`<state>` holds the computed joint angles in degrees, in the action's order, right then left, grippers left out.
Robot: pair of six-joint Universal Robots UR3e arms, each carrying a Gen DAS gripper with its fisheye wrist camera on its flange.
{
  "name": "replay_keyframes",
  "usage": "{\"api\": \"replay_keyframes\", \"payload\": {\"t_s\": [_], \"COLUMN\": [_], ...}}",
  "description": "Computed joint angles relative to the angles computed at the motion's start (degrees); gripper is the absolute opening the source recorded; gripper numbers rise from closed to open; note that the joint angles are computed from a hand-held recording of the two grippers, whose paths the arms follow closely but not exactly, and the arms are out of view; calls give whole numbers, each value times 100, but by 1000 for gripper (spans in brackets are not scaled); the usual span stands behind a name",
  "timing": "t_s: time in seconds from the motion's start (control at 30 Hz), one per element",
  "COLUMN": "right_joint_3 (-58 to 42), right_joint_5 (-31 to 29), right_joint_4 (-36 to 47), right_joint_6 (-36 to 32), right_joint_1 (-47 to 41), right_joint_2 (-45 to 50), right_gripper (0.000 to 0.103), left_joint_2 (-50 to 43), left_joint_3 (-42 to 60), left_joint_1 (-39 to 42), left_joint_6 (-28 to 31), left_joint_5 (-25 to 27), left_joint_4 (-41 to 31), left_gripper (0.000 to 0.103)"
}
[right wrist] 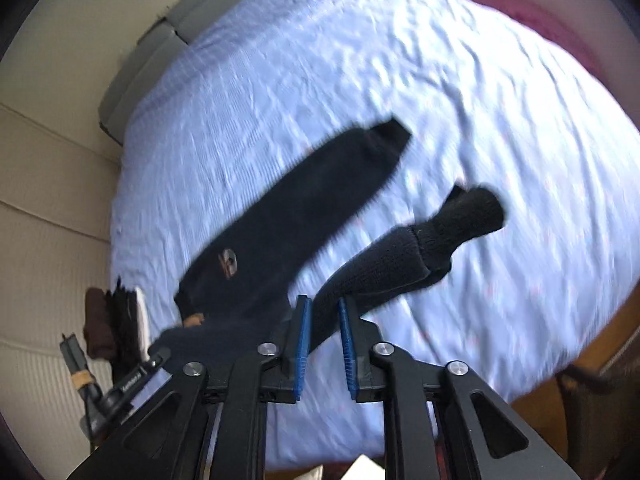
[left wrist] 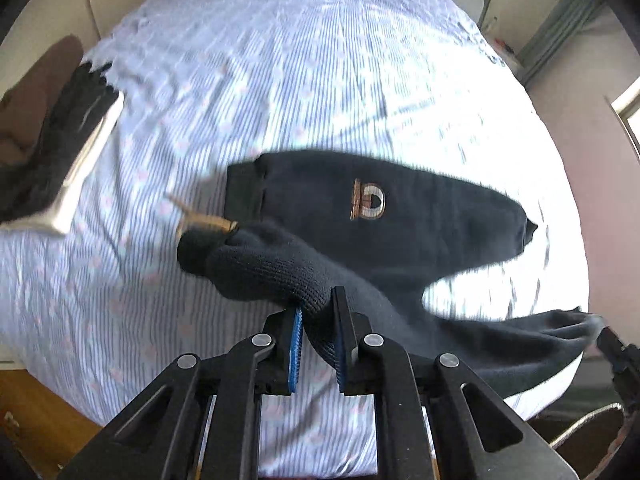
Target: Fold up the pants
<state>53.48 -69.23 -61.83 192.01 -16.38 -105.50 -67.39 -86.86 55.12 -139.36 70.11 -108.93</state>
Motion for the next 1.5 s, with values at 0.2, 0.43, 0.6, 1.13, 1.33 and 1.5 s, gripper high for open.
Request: {"api": "replay_keyframes", "payload": {"t_s": [0.2,0.43,0.6,1.13,1.33,1.5], "right_joint_3": [-1104,-1916,-460,2664,3185,3116], "right_joint_5": [-384,-1710,-1696,-389,-356,-701], "right_joint_4": [-962,-1040,-1279,-1902,-2353,-2774], "right_joint_6": [485,261,86,-506,-456,-681], "right_joint_1": [414,1120,837,-735,-912,-598], "right_joint_2": [1495,2573,2285,811,1096,1628], "right_gripper": [12,52,53,68,68,79], "left_joint_2": [-1358,-2777,-3412,-4412,-6336,-6004], "left_joint_3": [349,1168,1439,3282,5040,4382], "left_joint_1": [-1201,-2070,-2699,-3657,-4115,-3957], "left_joint_6": [-1464,-2415,-2510,1885,811,804], "left_joint_5": [152,826,1778,1185,2126,1928], "left_joint_4": [1467,2193,2441,907,-523,-442], "left_gripper": [14,14,22,91,77,65]}}
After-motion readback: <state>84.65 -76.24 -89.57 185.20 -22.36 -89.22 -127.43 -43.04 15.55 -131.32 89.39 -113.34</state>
